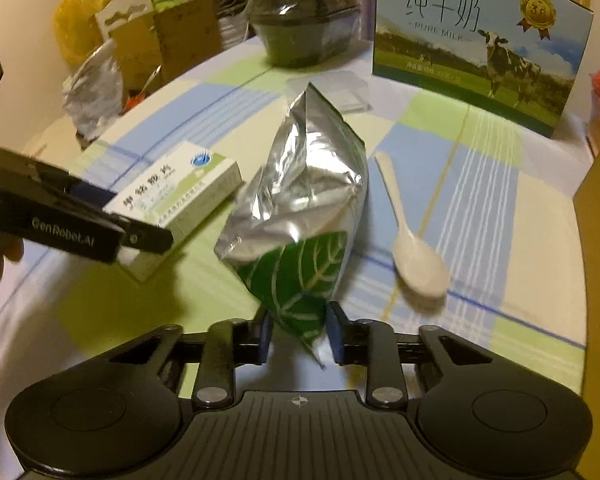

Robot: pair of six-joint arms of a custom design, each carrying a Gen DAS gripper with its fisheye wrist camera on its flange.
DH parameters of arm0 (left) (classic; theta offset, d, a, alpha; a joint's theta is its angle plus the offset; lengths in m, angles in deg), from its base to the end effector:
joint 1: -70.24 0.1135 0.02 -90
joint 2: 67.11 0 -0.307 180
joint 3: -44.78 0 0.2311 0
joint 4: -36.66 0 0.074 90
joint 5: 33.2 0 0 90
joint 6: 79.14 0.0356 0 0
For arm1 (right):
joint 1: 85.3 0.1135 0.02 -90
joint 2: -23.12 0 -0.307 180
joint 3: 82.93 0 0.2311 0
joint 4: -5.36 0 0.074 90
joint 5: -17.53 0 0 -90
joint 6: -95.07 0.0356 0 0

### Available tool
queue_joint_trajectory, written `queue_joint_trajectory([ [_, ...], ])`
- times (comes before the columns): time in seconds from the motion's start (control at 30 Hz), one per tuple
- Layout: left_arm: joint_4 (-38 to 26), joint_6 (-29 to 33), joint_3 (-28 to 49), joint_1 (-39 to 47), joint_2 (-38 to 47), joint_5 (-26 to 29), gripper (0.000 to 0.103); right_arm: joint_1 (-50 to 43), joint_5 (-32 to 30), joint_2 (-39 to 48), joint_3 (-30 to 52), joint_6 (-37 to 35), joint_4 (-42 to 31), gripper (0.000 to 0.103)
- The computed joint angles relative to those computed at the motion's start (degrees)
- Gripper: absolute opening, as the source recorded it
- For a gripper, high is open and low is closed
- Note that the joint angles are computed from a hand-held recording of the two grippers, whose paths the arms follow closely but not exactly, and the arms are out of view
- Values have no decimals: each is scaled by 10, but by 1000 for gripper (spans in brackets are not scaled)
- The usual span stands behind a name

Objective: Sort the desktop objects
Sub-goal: 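Grasp the white medicine box with the left gripper while the right gripper grasps the foil pouch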

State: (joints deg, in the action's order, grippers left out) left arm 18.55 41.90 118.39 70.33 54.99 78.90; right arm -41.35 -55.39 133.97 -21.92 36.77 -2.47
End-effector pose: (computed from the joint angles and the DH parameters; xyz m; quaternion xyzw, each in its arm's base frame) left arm 0.3788 -0.0128 0.1023 0.2939 0.9159 -0.1274 0.2421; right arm 0.2492 0.2257 0.1325 -0.0602 0.9488 0.0562 0.3049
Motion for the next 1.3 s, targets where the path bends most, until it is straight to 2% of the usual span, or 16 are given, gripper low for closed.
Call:
queue_joint_trajectory([
  [0.13, -1, 24, -28, 9, -17, 4, 68, 6, -24, -29, -31, 32, -2, 24],
  [0.17, -1, 31, -35, 12, -22, 6, 68, 8, -22, -37, -36, 38, -3, 33],
  [0.2, 0, 36, -42, 14, -27, 6, 68, 13, -15, -45, -39, 44, -5, 52],
  [0.27, -1, 42, -49, 19, -33, 6, 68, 24, 8, -65, -51, 55, 7, 74],
  [0.4, 1, 28, -42, 32, -38, 7, 68, 22, 22, -77, -50, 60, 32, 74],
  [0.6, -7, 18, -16, 36, -22, 12, 68, -16, -11, -29, -5, 49, 55, 74],
  [0.73, -4, 36, -9, 33, -9, 1, 69, -35, -32, 11, 46, 38, 32, 76],
  [0.9, -15, 41, 17, 42, 7, 2, 71, -51, -26, 66, 103, 11, -4, 81],
  [1.17, -13, 38, 36, 46, 22, 15, 71, -66, -40, 102, 135, 5, -11, 82],
  [1.23, -3, 35, 34, 45, 23, 24, 71, -64, -32, 100, 138, 1, -17, 76],
  [1.3, 5, 31, 32, 42, 24, 25, 71, -63, -30, 96, 136, 0, -19, 63],
])
